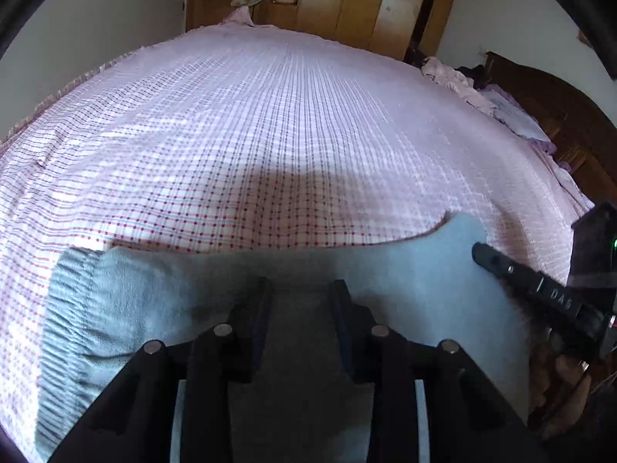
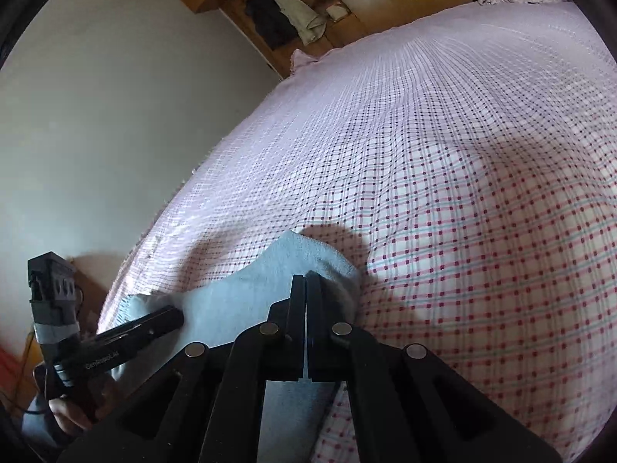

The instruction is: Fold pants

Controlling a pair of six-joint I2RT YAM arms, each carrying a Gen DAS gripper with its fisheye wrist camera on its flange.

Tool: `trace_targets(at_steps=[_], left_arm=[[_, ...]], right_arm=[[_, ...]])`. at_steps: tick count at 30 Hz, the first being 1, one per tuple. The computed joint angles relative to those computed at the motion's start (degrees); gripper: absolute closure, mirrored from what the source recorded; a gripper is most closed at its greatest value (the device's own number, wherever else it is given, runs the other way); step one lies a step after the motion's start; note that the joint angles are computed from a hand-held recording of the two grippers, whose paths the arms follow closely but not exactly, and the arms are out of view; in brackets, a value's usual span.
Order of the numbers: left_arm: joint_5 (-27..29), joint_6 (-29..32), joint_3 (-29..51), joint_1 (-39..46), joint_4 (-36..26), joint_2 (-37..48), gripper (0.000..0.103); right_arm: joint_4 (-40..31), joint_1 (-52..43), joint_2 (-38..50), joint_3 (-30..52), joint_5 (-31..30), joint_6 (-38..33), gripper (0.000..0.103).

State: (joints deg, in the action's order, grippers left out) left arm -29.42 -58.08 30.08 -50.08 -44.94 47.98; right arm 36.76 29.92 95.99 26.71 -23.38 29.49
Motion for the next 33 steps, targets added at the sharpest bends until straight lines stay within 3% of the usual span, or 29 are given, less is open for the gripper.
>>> trace_targets(at_steps=[4, 7, 12, 16, 20, 23, 25, 28, 33], left_arm=[[-0.2, 1.4, 0.9, -0.4, 1.8, 2.4, 0.067], [-1.0, 3.7, -0.6, 0.1, 6.8, 7.7, 0.066], [-2.6, 1.4, 2.7, -2.6, 2.5, 8.8, 0.065], [-2.9, 2.3, 1.9, -2.5, 4.7, 11.7, 0.064], [-3.1, -0.7, 4.2, -4.4, 1.8, 11.1, 0.064], [-3.1, -2.1, 3.5, -5.8, 1.2, 8.6, 0.064], [-3.1, -2.9, 3.0, -6.1, 1.2, 8.8, 0.064], [-4.1, -4.7, 2.5, -7.6, 0.7, 8.2, 0.064], [-3.9, -6.3, 2.4, -9.3, -1.3, 6.1, 0.064]], right_arm=[[5.5, -2.3, -2.2, -4.2, -3.0, 0.2, 0.103], [2.2, -2.6, 1.5, -1.5, -2.7, 1.5, 0.103], [11.7, -4.7, 1.4, -6.1, -4.0, 6.2, 0.103], [3.7, -3.9, 3.0, -3.1, -0.8, 4.6, 0.103], [8.2, -5.8, -0.4, -7.4, -3.3, 7.4, 0.103], [14.3, -10.0, 0.7, -9.8, -10.7, 12.1, 0.093], [17.9, -12.1, 0.5, -12.1, -16.4, 14.5, 0.081], [15.5, -12.4, -2.0, -13.0, -22.5, 13.3, 0.070], [-3.1, -4.7, -8.3, -9.0, -14.7, 3.2, 0.067]])
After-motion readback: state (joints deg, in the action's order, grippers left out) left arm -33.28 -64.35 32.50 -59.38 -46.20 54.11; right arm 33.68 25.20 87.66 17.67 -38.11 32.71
